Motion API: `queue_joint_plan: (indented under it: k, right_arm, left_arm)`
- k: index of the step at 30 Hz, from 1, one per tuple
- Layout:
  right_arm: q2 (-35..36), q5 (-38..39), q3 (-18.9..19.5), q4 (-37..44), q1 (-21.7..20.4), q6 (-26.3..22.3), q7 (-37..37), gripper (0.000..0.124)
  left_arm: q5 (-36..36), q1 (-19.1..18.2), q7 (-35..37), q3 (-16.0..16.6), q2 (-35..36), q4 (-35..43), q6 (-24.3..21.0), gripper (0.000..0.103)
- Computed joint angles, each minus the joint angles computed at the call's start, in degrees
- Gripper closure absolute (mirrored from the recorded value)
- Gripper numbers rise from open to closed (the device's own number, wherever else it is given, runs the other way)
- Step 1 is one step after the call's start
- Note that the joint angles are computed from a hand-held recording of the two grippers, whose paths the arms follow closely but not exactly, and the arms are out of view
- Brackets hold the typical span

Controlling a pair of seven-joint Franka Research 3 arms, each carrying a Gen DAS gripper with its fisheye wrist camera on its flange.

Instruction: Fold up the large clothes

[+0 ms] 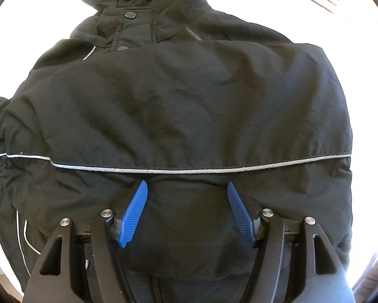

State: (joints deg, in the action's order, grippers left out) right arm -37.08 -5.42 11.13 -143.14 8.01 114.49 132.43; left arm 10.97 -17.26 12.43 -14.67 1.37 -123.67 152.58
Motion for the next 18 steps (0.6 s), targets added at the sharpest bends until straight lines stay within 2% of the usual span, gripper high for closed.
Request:
queue_joint_plan:
  k: [4, 5, 6, 7, 9, 12, 18]
  right_arm:
    - [0.03, -0.08, 0.11, -0.17, 0.06, -0.1, 0.27, 0.055]
    - [-0.02, -0.05, 0.07, -0.21, 0.1, -0.13, 0.25, 0.055]
    - [-0.08, -0.01, -0.06, -0.13, 0.11, -0.27, 0.11, 0.055]
    - [-0.1, 0.1, -0.07, -0.13, 0.13, -0.32, 0.13, 0.055]
    - [-0.31, 0.17, -0.37, -0.29, 0.13, -0.37, -0.36, 0.055]
    - [-0.51, 0.41, -0.56, -0.47, 0.09, -0.25, -0.89, 0.054]
    - [-1.19, 0.91, -1.74, -1.02, -0.41, 0.32, -3.75, 0.053]
  left_arm:
    - [2.34, -0.19, -1.17, 0.13, 1.51, 0.71, 1.17, 0.038]
    - [2.59, -0.13, -0.87, 0.21, 1.48, 0.61, 1.7, 0.046]
    - [2.62, -0.11, 0.28, 0.15, 1.77, 0.92, 2.41, 0.067]
    - [4.6, -0.38, 0.01, 0.21, 2.1, 2.36, 0.62, 0.078]
    - [8.05, -0.99, -0.34, 0.11, 1.83, 4.3, -2.38, 0.085]
    - [14.18, -2.33, -2.41, -0.52, 0.67, 6.89, -6.46, 0.087]
    - [22.05, -5.09, -3.24, -3.15, -1.49, 11.9, -10.84, 0.088]
